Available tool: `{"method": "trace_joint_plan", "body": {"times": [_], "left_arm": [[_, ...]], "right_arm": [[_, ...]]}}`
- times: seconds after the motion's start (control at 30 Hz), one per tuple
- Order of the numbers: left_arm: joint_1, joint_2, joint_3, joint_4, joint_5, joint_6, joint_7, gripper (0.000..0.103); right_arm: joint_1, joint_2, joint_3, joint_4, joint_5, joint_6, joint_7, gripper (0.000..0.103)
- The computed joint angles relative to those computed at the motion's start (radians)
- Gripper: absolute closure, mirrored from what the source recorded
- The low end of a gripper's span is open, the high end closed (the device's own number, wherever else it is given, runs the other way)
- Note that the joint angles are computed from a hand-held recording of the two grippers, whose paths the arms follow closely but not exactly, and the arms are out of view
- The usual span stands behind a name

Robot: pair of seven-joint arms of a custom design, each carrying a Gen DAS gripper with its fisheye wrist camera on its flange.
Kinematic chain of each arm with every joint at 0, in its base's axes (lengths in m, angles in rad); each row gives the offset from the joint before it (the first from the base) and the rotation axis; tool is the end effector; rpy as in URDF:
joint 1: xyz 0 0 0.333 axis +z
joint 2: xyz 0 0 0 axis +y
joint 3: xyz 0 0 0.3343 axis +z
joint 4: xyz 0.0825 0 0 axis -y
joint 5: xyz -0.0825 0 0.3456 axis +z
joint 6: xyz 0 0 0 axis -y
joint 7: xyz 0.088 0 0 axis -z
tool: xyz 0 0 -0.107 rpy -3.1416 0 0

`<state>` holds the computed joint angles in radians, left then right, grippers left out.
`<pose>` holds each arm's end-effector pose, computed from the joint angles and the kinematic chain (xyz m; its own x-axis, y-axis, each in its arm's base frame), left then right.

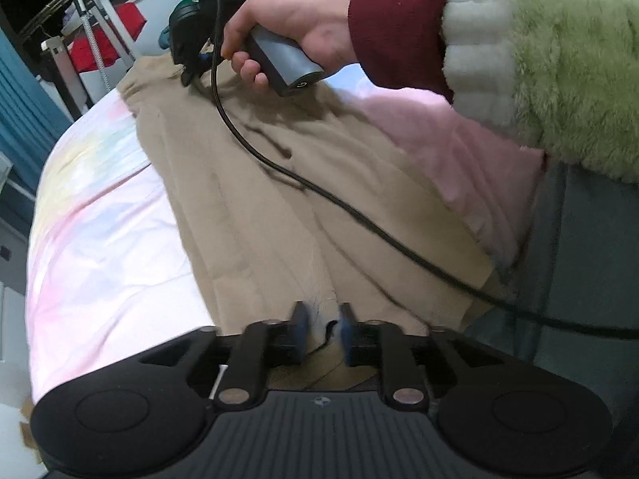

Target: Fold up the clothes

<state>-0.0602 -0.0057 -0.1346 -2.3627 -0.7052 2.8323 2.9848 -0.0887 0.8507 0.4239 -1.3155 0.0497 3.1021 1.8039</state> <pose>0.4986 -0.0646 0.4180 -0.7766 -0.5894 -0.2224 -0.4291 0.7534 -0.4982 0.7637 0.1272 0.4040 0.0173 -0.8548 -0.5186 -0.6250 0.3956 -0.6729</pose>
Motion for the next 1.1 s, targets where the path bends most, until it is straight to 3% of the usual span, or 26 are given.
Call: {"method": "trace_joint_plan", "body": {"times": [0.03,0.07,0.13,0.2,0.27,0.37,0.43,0.47,0.53,0.67,0.77,0.87,1.0,1.1], "left_arm": [[0.003,-0.006,0.004,0.007,-0.038,-0.019,0.026,0.047],[0.007,-0.01,0.01,0.017,-0.083,-0.042,0.055,0.042],[0.019,-0.017,0.025,0.042,-0.172,-0.101,0.107,0.031],[0.037,-0.018,0.044,0.073,-0.281,-0.165,0.16,0.024],[0.058,-0.001,0.057,0.113,-0.345,-0.212,0.153,0.023],[0.089,0.055,0.061,0.191,-0.348,-0.241,-0.011,0.022],[0.102,0.106,0.055,0.245,-0.312,-0.217,-0.159,0.022],[0.107,0.125,0.051,0.263,-0.288,-0.2,-0.216,0.022],[0.115,0.16,0.043,0.291,-0.229,-0.178,-0.312,0.022],[0.157,0.192,0.033,0.331,-0.144,-0.251,-0.417,0.022],[0.168,0.212,0.029,0.349,-0.09,-0.279,-0.472,0.022],[0.181,0.233,0.024,0.367,-0.054,-0.32,-0.518,0.023],[0.214,0.273,0.015,0.417,-0.06,-0.412,-0.53,0.023],[0.217,0.282,0.012,0.426,-0.046,-0.429,-0.538,0.023]], "right_arm": [[-0.02,-0.019,0.022,-0.029,-0.002,0.006,-0.015,0.092],[-0.041,-0.039,0.045,-0.061,-0.002,0.016,-0.029,0.09],[-0.089,-0.091,0.095,-0.15,-0.002,0.056,-0.045,0.075],[-0.137,-0.155,0.132,-0.257,-0.009,0.105,-0.033,0.054],[-0.168,-0.232,0.143,-0.365,-0.022,0.134,-0.001,0.051],[-0.178,-0.364,0.114,-0.519,-0.03,0.149,0.069,0.051],[-0.222,-0.441,0.141,-0.633,-0.022,0.173,0.123,0.051],[-0.271,-0.473,0.187,-0.696,-0.015,0.192,0.153,0.05],[-0.422,-0.516,0.334,-0.813,-0.019,0.216,0.212,0.05],[-0.71,-0.559,0.617,-0.992,-0.082,0.203,0.306,0.05],[-0.834,-0.55,0.753,-1.038,-0.122,0.136,0.354,0.05],[-0.854,-0.538,0.789,-1.038,-0.16,0.086,0.383,0.051],[-0.737,-0.596,0.686,-1.016,-0.156,-0.007,0.402,0.052],[-0.731,-0.593,0.693,-1.013,-0.122,-0.043,0.362,0.051]]}}
